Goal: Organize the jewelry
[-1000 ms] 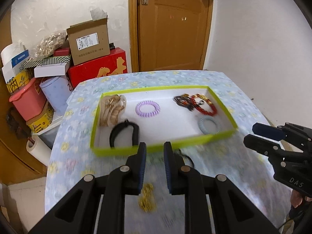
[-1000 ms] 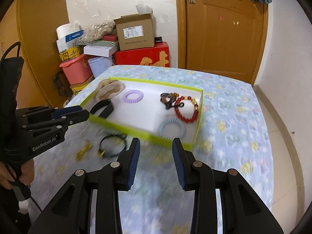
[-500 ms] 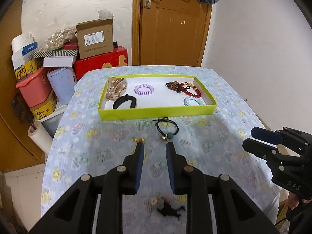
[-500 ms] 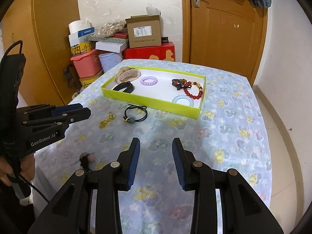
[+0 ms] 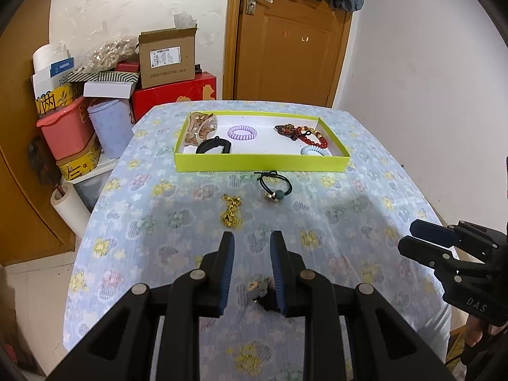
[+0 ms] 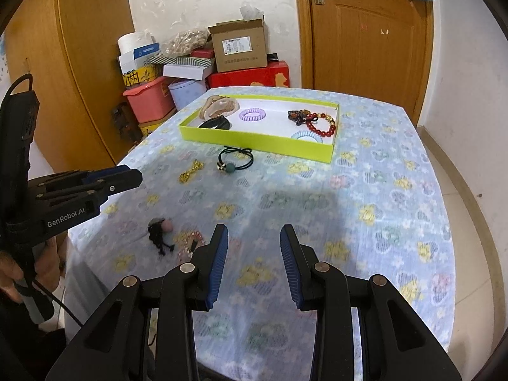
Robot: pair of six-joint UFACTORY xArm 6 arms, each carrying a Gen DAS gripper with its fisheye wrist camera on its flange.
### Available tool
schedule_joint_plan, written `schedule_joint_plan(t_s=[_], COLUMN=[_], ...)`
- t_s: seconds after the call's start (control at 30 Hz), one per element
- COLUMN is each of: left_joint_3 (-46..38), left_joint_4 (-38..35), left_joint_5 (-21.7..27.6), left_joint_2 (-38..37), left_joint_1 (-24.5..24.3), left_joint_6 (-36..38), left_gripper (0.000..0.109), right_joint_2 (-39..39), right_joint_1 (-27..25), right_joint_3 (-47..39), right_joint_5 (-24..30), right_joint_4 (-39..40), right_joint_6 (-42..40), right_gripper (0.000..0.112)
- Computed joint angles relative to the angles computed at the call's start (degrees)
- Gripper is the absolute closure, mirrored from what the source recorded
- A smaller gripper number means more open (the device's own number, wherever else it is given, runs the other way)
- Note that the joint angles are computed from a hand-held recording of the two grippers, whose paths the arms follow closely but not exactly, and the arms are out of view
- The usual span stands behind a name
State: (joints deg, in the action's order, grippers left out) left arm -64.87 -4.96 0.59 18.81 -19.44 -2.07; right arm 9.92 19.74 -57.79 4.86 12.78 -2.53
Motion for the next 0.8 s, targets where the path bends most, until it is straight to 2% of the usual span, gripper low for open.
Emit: schedule_joint_plan(t_s=[0.03, 0.17, 0.43, 0.57, 0.8], left_joint_3=[0.32, 1.39, 3.11, 3.56, 3.59], left_joint_4=[0.44, -8.44, -11.25, -8.51, -15.17], left_joint_5=[-0.15, -0.40, -0.48, -0.59, -0.22], left_joint_2=[-0.22, -1.10, -1.71, -1.62, -1.41], left_joint_1=[0.05, -1.04, -0.72, -0.19, -0.55], left_joint_6=[-0.32, 7.28, 9.25, 6.62, 12.47], left_gripper=[0.084, 0.084, 0.084, 0.084, 0.083], right_joint_2=[-0.08, -0.52, 0.32, 1.63, 4.60], right_joint_1=[0.13, 0.80, 2.70, 3.75, 5.56], right_joint_3=[0.14, 0.91, -0.10, -1.41, -4.35], right_joint_5=[-0.04, -0.27, 0.63, 1.89, 4.26], right_joint_4=[1.30, 4.60, 14.55, 18.06, 24.90], right_joint_6=[-1.18, -3.99, -13.58, -17.05, -23.56], right_gripper=[0.077, 0.077, 0.077, 0.077, 0.070])
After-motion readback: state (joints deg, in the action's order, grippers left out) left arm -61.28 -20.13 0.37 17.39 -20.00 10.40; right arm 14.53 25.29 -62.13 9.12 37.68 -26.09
